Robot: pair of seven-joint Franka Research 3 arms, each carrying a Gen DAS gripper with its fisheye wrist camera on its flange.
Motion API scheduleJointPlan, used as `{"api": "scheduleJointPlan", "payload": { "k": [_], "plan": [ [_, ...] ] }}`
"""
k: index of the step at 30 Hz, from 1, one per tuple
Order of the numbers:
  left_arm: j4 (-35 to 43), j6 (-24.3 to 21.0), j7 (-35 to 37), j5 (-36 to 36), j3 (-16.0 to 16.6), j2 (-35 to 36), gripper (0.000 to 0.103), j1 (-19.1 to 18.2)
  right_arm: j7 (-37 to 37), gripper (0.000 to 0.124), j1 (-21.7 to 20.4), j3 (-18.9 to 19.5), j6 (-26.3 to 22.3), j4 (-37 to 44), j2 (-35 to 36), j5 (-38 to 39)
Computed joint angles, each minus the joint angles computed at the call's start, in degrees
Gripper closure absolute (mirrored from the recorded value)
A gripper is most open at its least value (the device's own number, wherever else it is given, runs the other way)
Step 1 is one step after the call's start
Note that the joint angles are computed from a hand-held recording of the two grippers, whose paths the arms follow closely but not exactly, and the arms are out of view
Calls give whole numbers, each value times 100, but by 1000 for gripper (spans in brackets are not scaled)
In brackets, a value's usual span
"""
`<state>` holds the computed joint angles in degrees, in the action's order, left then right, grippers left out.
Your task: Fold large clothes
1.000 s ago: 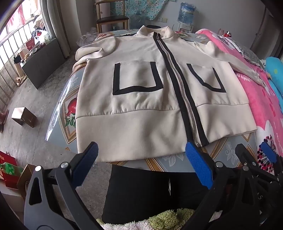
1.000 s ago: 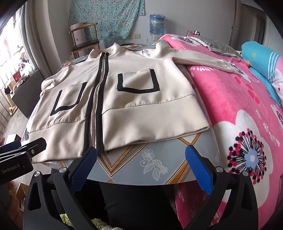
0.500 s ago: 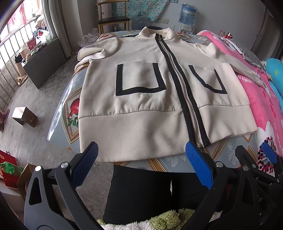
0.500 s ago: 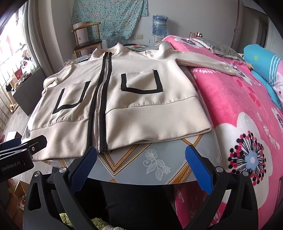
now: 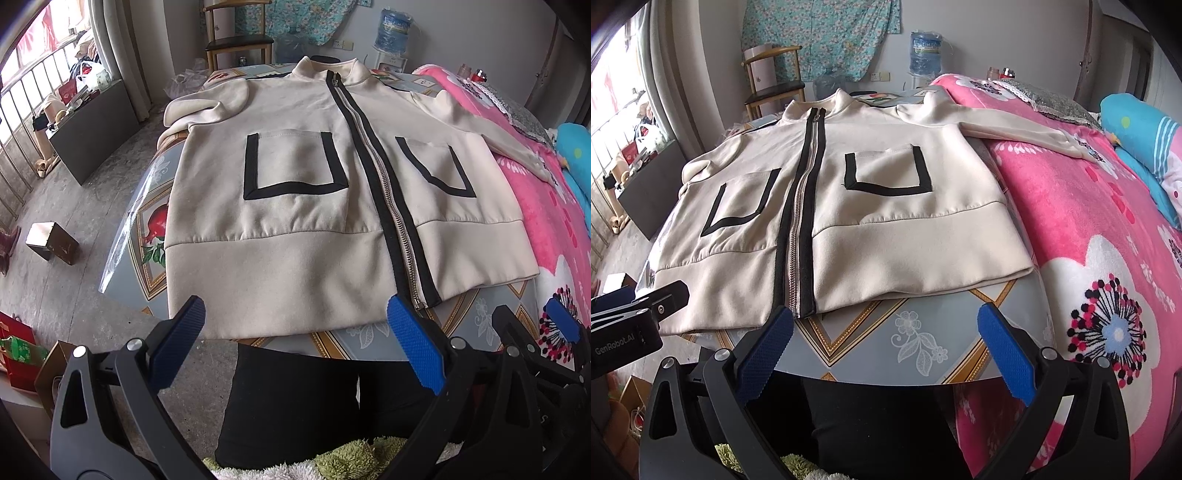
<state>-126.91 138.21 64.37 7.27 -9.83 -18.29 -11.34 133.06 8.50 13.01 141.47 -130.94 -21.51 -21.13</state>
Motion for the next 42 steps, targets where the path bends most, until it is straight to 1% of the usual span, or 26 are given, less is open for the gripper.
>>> {"api": "scheduleJointPlan", "payload": {
  "k": [30, 37, 42],
  "plan": [
    [-12, 27, -63, 47, -13, -3, 7, 6, 65, 27, -37, 49, -18, 5, -37, -137],
    [69, 102, -8, 30, 33, 157, 7, 52, 163, 27, -59, 85, -103, 225, 170, -420],
    [256, 254, 45, 49, 95, 357, 7, 179, 148, 27, -37, 6, -26, 523, 450, -678]
  ]
}}
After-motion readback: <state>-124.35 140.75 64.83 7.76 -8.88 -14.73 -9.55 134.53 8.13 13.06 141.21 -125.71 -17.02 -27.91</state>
